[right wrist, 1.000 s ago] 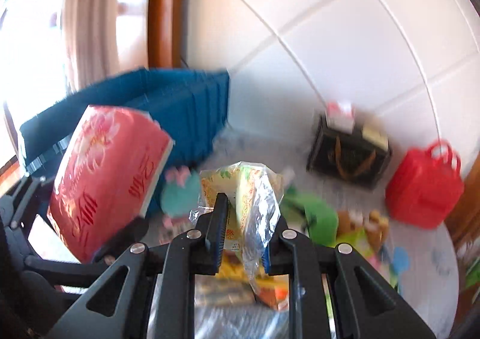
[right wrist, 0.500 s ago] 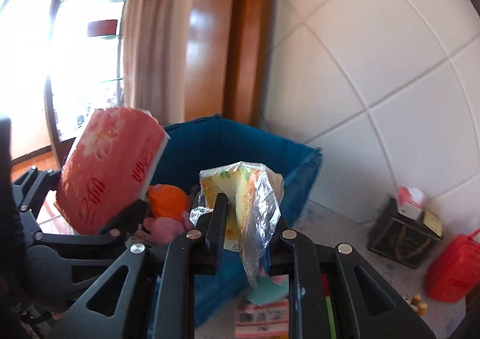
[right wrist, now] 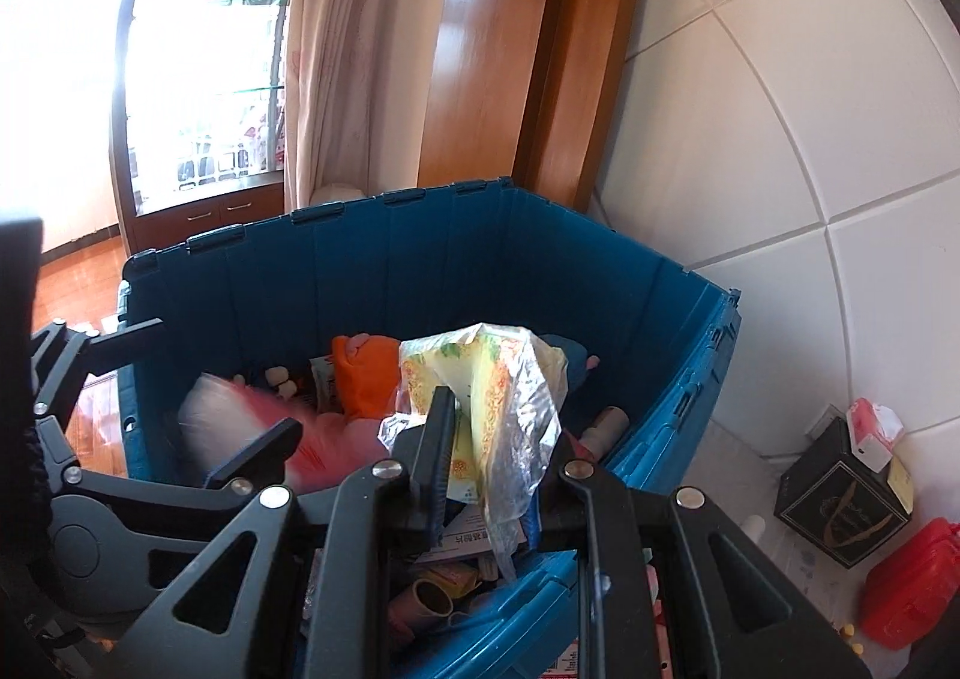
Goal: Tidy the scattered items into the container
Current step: 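Carry the tissue pack and snack bag over the blue crate and release both, then move both grippers back from the crate toward the toy pile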
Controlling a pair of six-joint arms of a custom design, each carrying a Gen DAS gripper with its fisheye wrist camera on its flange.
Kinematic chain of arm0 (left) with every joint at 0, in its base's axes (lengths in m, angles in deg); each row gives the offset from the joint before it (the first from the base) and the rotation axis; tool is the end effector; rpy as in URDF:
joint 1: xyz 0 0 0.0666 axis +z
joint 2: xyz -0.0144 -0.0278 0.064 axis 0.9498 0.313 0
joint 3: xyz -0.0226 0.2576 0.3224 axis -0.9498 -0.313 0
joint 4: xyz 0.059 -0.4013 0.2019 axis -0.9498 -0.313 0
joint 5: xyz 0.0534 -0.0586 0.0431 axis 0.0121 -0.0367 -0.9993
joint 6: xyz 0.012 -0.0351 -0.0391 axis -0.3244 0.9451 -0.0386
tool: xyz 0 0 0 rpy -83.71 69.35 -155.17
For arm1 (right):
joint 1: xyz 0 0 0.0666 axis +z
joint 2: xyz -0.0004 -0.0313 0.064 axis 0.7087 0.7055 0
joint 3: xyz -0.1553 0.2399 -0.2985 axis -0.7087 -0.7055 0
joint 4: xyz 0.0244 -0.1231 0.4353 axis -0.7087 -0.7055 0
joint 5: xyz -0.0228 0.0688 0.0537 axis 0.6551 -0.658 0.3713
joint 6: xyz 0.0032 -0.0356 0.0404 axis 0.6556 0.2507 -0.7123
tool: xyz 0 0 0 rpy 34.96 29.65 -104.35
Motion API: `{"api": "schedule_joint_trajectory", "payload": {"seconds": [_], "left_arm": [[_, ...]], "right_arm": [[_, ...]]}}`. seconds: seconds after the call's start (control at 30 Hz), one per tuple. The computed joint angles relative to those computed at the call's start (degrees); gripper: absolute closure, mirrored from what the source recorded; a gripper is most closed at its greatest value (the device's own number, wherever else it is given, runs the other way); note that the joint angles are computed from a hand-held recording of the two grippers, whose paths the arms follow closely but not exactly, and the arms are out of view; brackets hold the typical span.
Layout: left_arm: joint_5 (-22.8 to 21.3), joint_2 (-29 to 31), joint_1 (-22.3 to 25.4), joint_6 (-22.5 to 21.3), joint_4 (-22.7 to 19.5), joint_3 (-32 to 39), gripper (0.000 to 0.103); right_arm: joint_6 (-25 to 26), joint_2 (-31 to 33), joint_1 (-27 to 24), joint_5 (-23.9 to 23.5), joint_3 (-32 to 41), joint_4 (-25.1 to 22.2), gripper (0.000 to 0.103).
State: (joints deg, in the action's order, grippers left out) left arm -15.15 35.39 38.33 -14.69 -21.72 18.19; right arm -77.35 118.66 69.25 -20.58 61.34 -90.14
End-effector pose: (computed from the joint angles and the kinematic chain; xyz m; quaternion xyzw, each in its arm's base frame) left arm 0.4486 -0.2850 0.5491 0.1512 0.8744 -0.0331 0.4598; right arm 0.3738 0.1540 0.6033 -0.1037 0.8743 -0.0495 0.4716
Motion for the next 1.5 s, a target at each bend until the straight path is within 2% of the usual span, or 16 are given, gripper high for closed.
{"api": "schedule_joint_trajectory", "payload": {"seconds": [0.03, 0.1, 0.17, 0.2, 0.33, 0.6, 0.7, 0.77, 0.83, 0.97, 1.07, 1.13, 1.17, 1.27, 1.33, 1.5], "left_arm": [[-0.1, -0.1, 0.0, 0.1, -0.2, -0.1, 0.004], [-0.2, -0.2, -0.1, 0.3, -0.5, -0.4, 0.004], [-0.1, -0.3, -0.1, 0.2, -0.9, -0.5, 0.004], [-0.3, -0.4, -0.2, 0.3, -1.0, -0.6, 0.004], [-0.5, -1.0, -0.6, 0.7, -1.5, -1.4, 0.004], [0.7, -3.5, -3.0, 0.0, 0.1, -2.7, 0.004], [1.6, -4.4, -5.5, -1.3, 1.6, -2.7, 0.004], [2.9, -4.9, -7.5, -2.1, 2.8, -2.8, 0.004], [4.2, -5.2, -9.8, -3.0, 3.9, -2.7, 0.004], [7.0, -5.2, -15.6, -4.6, 5.5, -3.2, 0.004], [8.9, -4.1, -19.9, -5.7, 5.8, -3.7, 0.004], [9.9, -3.0, -22.5, -6.5, 6.1, -4.5, 0.004], [10.2, -2.1, -23.9, -6.9, 6.1, -4.9, 0.004], [10.8, 0.6, -27.4, -7.6, 5.6, -6.4, 0.004], [10.9, 2.4, -29.3, -7.8, 5.0, -7.6, 0.006], [8.1, 7.6, -32.7, -8.3, 3.2, -9.8, 0.012]], "right_arm": [[-0.1, -0.1, 0.1, 0.2, -0.1, 0.2, 0.082], [-0.4, -0.2, 0.1, 0.9, -0.1, 0.3, 0.068], [-0.8, -0.7, 0.1, 1.3, -0.5, 0.5, 0.035], [-1.2, -0.9, 0.1, 1.3, -0.6, 0.5, 0.03], [-1.9, -2.0, 0.4, 1.2, -1.1, 0.4, 0.029], [-5.4, -6.9, 1.4, 7.4, -3.8, -0.9, 0.027], [-8.4, -9.9, 0.6, 10.2, -5.0, -3.7, 0.02], [-10.8, -12.7, -0.3, 13.1, -6.3, -6.0, 0.001], [-12.7, -15.8, -1.3, 15.4, -7.6, -8.0, 0.001], [-17.9, -22.2, -5.0, 19.8, -10.2, -15.3, 0.001], [-21.4, -27.7, -11.6, 19.3, -13.4, -22.2, 0.0], [-21.0, -30.8, -17.5, 16.4, -15.8, -24.4, 0.0], [-19.9, -32.7, -22.3, 13.7, -17.6, -25.4, 0.0], [-14.2, -36.9, -36.5, 4.9, -22.6, -26.9, 0.0], [-10.6, -39.1, -43.7, 1.1, -25.8, -27.5, 0.0], [1.7, -43.5, -64.8, -10.3, -34.8, -28.0, 0.0]]}}
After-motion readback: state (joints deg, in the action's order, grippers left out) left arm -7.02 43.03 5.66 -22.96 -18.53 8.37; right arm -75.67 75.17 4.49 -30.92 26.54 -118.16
